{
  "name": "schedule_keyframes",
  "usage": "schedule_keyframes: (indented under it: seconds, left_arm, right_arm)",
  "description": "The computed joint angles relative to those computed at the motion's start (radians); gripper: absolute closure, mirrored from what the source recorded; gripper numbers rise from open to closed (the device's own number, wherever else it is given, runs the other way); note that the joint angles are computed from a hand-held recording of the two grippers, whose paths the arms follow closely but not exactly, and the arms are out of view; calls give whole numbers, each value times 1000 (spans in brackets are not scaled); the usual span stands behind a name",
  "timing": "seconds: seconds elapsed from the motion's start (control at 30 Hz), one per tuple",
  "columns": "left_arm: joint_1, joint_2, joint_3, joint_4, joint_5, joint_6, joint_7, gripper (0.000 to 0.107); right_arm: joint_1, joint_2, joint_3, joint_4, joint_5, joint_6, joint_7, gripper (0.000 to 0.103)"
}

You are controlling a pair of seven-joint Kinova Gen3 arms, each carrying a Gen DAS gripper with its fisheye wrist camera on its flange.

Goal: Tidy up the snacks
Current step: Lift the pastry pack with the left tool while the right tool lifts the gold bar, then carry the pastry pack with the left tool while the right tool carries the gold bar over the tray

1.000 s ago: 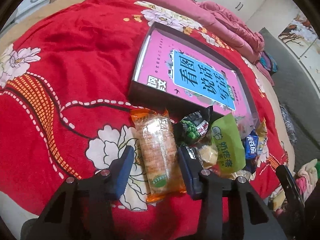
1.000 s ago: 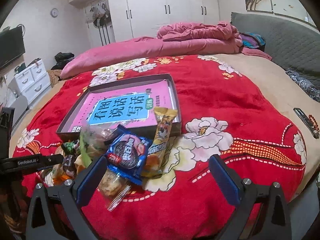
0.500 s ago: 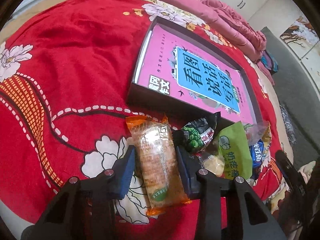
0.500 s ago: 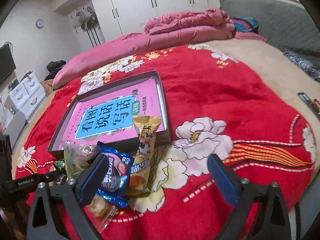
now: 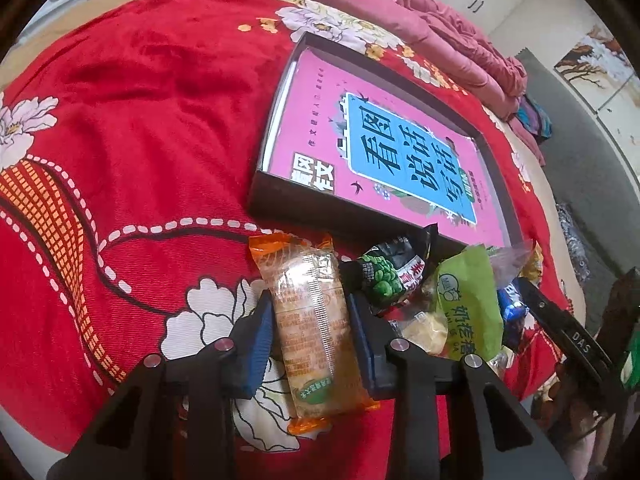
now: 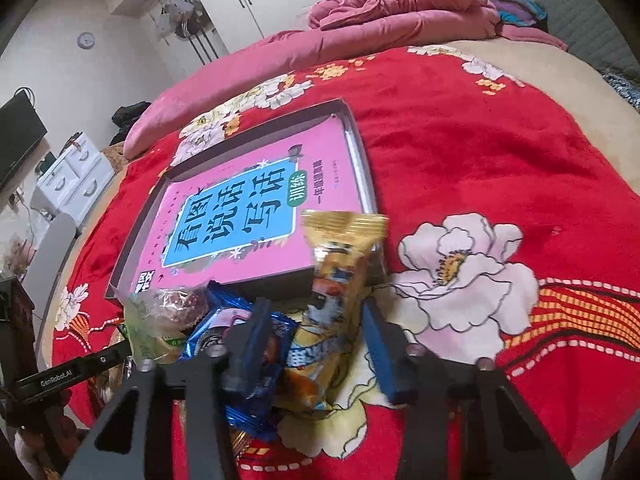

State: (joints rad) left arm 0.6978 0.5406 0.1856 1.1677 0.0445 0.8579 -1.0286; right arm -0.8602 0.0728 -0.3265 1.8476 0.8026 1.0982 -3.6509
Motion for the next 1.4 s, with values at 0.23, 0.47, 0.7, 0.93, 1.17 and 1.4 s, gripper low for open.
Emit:
schedule_keyframes:
  seconds: [0.23, 0.47, 0.7, 0.93, 1.17, 1.4]
  left_arm:
    - [-18, -20, 8, 32, 18, -30, -13, 72]
    - [-34, -65, 8, 96, 22, -86, -23, 73]
    - [-47, -133, 5, 182, -1, -184, -17, 73]
    - [-46, -177, -1, 233, -25, -284, -7, 73]
    - [-60, -173, 9, 217, -21, -320, -14, 73]
    - [16, -139, -49, 157, -123, -321, 57, 73]
  right_arm:
    - [-14, -18, -18, 24, 59, 9, -41, 81]
    - [-28, -42, -45, 47, 110, 54, -115, 83]
    - [-45, -47, -70, 47, 156, 121, -166, 83]
    - [-60, -54, -85, 50, 204, 170, -196, 83]
    - [-70, -56, -91, 57, 264, 189, -211, 83]
    - [-62, -38, -78, 42, 311, 201, -178, 83]
